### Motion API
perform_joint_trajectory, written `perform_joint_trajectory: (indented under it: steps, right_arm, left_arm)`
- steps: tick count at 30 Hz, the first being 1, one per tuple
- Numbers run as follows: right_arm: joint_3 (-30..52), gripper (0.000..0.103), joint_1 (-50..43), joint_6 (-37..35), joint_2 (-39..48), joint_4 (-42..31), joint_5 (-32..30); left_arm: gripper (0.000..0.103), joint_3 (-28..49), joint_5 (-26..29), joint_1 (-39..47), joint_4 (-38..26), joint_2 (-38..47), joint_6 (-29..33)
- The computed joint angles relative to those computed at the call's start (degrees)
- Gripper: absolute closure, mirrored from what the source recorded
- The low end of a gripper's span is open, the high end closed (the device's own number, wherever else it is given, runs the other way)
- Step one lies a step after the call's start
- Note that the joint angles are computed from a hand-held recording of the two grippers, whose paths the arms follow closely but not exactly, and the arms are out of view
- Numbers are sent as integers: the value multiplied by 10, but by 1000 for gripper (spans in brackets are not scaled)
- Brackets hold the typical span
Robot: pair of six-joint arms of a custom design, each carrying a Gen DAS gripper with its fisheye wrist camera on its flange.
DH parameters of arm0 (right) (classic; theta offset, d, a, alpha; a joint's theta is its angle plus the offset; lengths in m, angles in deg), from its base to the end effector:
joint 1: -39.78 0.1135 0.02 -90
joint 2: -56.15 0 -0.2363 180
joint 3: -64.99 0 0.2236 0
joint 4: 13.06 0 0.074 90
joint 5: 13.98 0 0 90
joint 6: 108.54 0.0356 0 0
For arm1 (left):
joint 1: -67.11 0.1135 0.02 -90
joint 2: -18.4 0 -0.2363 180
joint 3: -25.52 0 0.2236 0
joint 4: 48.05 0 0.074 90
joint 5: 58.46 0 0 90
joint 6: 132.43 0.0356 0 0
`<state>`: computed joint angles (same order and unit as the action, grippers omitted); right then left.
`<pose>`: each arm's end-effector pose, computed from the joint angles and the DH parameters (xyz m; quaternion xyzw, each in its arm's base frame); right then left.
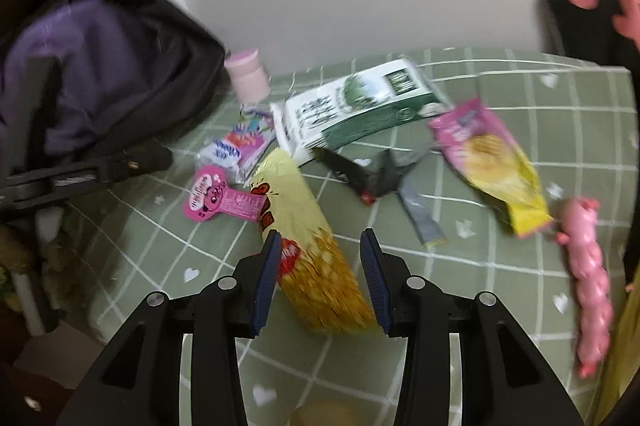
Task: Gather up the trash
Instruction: 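Grasp the long gold snack stick with the right while the left approaches the pink lollipop, then grasp the pink lollipop card with the left while the right lifts the gold stick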
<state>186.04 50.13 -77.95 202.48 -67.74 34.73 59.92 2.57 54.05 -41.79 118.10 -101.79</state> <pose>0.4251 0.1015 0.0498 -0.5584 0.7471 0.2855 0.2203 0.2059 -0.0301 0.0531 -0.4282 0.8317 0.0418 0.3509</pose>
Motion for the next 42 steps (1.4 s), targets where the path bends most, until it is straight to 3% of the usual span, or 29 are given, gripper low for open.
perform_joint_trajectory:
  steps: [4,9,14,18,25,31,37,42]
  right_arm:
    - [-24,64,27,13,4,36,40]
    - [-29,64,17,18,0,32,47]
    - [-6,75,-16,13,10,10,49]
    - [7,81,-48,54,15,20,48]
    - [103,81,-116,126,54,-30,25]
    - [109,81,-137,155,55,-28,26]
    - [89,81,-147,154,44,-16,26]
    - [58,81,-153,149,24,-1,31]
  left_arm:
    - [56,-23,-3,0,18,-7,-20]
    - [56,-39,43,23,110,29,-11]
    - [56,-25,83,32,169,86,-2]
    - [55,3,89,22,162,105,9]
    - [52,73,79,6,82,124,52]
    - [52,113,146,-5,75,143,117]
    - [52,133,56,-36,26,135,127]
    - [49,155,73,-23,24,148,160]
